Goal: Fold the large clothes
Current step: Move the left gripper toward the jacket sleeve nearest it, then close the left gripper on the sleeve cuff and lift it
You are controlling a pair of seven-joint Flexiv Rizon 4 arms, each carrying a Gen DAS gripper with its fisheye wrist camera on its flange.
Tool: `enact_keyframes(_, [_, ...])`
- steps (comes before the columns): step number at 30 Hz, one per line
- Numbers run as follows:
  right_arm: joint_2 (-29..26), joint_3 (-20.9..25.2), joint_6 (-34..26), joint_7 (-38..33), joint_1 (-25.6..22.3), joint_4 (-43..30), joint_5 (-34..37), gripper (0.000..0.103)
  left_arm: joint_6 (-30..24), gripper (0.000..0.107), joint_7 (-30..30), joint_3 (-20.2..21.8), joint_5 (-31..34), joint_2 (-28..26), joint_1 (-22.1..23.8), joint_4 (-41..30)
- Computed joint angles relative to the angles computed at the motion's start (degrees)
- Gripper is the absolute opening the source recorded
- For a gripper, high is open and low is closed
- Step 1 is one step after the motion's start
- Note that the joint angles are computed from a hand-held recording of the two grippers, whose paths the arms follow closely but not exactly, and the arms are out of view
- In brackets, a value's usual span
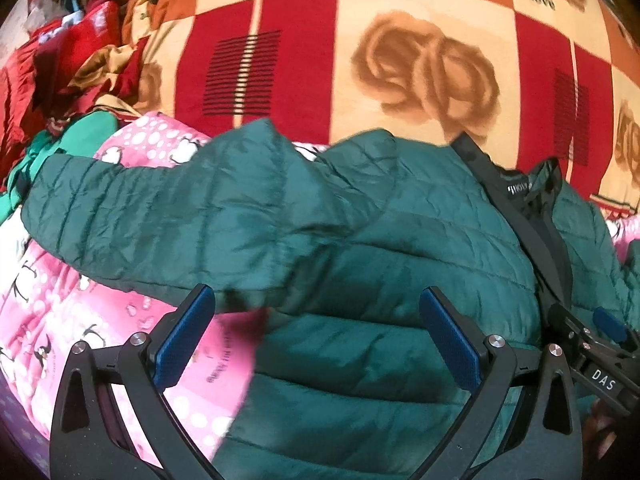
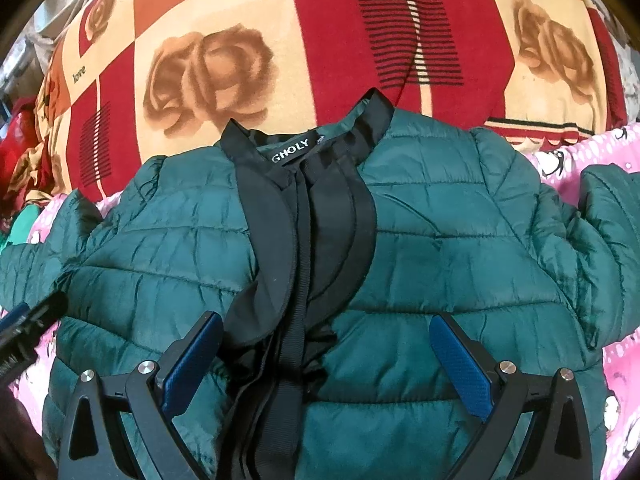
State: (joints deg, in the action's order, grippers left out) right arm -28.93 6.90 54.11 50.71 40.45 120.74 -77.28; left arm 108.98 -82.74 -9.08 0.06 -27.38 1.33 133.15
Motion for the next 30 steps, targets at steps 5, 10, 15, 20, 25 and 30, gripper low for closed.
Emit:
enact_keyframes(5, [-0.6, 0.1, 0.2, -0.6, 0.4, -0.8, -0.1, 0.103, -0.3, 0.102, -1.9, -4.8, 2.4, 0.9, 9.5, 0.5])
enact_keyframes(10, [-0.9, 0.0, 0.2, -1.8, 0.9, -1.4, 0.4, 0.103, -0.1, 0.102, -2.3, 0.3, 0.2, -0.2, 9.6, -1.6])
enact_keyframes(15, [-1.0, 0.0, 0.5, -2.2, 1.2, -1.4, 0.7, 0.103, -0.4, 0.102, -2.5, 6.7, -5.1, -2.4, 8.4, -5.1])
enact_keyframes(20, [-1.3, -0.1, 1.3, -2.7, 1.3, -1.6, 1.4, 0.103, -1.6, 0.102, -4.5, 9.7, -10.3, -5.3, 10.4, -9.6])
enact_keyframes(25, [-1.6, -0.4, 1.5, -3.7, 1.6, -2.2, 2.3, 0.103, -2.9, 0.102, -4.9, 16.2, -16.1, -10.4, 7.2, -15.7])
enact_keyframes(30, [-2.4, -0.6, 1.8, -5.8, 1.9, -3.1, 3.9, 0.103, -2.0, 0.102, -3.9, 15.6, -16.3, -13.5, 8.5, -19.0])
